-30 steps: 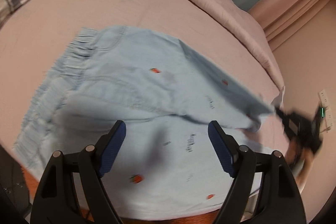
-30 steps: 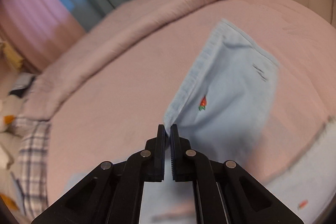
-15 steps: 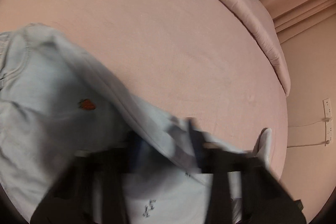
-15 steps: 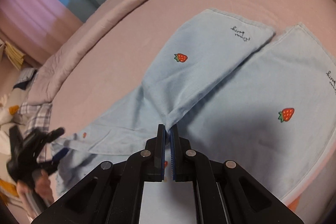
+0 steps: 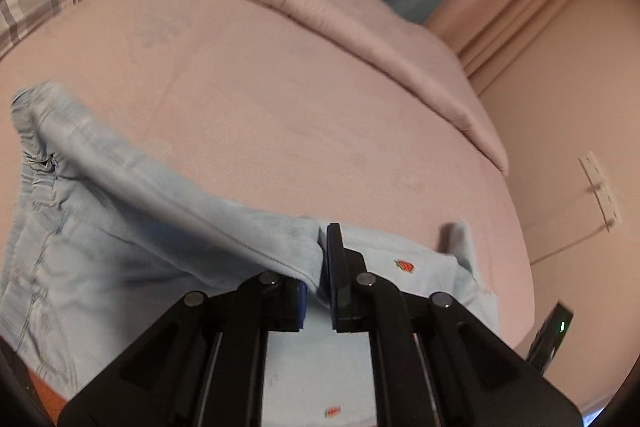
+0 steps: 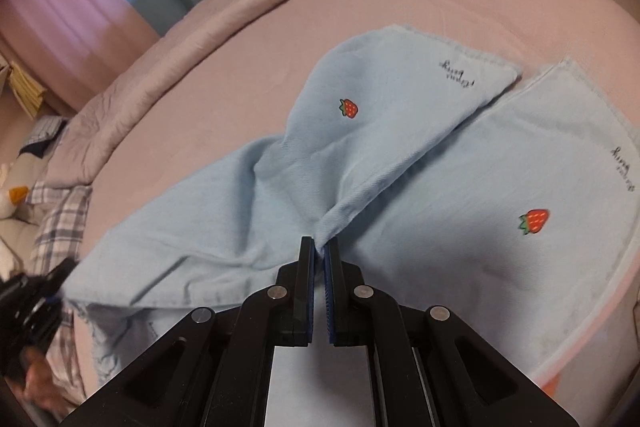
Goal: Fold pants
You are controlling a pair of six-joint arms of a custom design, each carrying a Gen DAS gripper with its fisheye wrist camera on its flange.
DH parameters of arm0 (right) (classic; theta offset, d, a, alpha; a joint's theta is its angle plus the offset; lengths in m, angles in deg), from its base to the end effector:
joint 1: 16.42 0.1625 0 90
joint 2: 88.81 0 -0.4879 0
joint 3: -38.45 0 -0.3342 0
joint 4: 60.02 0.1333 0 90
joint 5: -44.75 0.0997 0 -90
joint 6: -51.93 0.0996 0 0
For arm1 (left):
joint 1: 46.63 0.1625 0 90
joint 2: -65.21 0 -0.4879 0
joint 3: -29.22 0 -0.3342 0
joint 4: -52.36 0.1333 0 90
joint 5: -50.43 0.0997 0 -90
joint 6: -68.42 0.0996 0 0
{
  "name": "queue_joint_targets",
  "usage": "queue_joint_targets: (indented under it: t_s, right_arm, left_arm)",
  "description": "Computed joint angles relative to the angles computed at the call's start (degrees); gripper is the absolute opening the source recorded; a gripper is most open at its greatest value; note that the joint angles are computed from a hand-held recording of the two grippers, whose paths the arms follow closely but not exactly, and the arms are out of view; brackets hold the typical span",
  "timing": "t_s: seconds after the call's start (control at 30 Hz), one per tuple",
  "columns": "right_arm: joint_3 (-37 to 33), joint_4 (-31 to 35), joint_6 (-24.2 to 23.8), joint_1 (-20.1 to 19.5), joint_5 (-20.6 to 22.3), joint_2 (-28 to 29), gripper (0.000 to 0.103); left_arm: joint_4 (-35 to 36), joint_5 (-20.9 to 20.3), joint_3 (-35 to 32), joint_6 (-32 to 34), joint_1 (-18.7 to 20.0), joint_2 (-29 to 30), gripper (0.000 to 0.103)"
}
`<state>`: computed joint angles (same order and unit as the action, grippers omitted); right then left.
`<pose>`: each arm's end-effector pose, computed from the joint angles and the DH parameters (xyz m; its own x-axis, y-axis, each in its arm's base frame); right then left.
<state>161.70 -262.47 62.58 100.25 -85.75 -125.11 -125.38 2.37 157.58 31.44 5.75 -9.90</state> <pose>0.3008 -0.4460 0.0922 -0.8660 0.0592 0.4965 -0.2494 0.8096 -0.5314 -0.1160 -0.4780 0.3616 -0.9579 -0.2695 -0.0994 -0.0915 0.6143 -0.7837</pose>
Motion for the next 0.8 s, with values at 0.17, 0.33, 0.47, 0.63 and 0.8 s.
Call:
queue_joint_targets:
  t_s: [0.17,0.33,0.47,0.63,0.8]
  right_arm:
    - [1.68,-3.53,-2.38,2.00,-0.56,-1.65,0.004]
    - [4.60,-7.22,-4.08,3.04,-1.92,-2.94,0.004]
    - [6.19,-5.53,-2.02,1.05,-1.67,-2.60,0.004]
    - [6.99,-4.37,0.17,-1.27,-2.41,-1.03,0.004]
    - [6.75,-5.40,-0.76,-1.71,-2.05,-0.36,0.004]
  left_arm:
    - [-1.90,3.60,6.94,-3.57,-5.41,-1.69,0.007]
    - [-1.45,0.46,12.90,-9.31,-4.79,-0.18,0.011]
    - [-3.31,-0.89,14.69,-11.51,-2.30,0.91,0.018]
    - [-5.11,1.75,15.59,-12.47,-0.16,-0.66,0.035]
    - [-1.72,5.76,15.21,-16.38,1.30,-2.76,0.043]
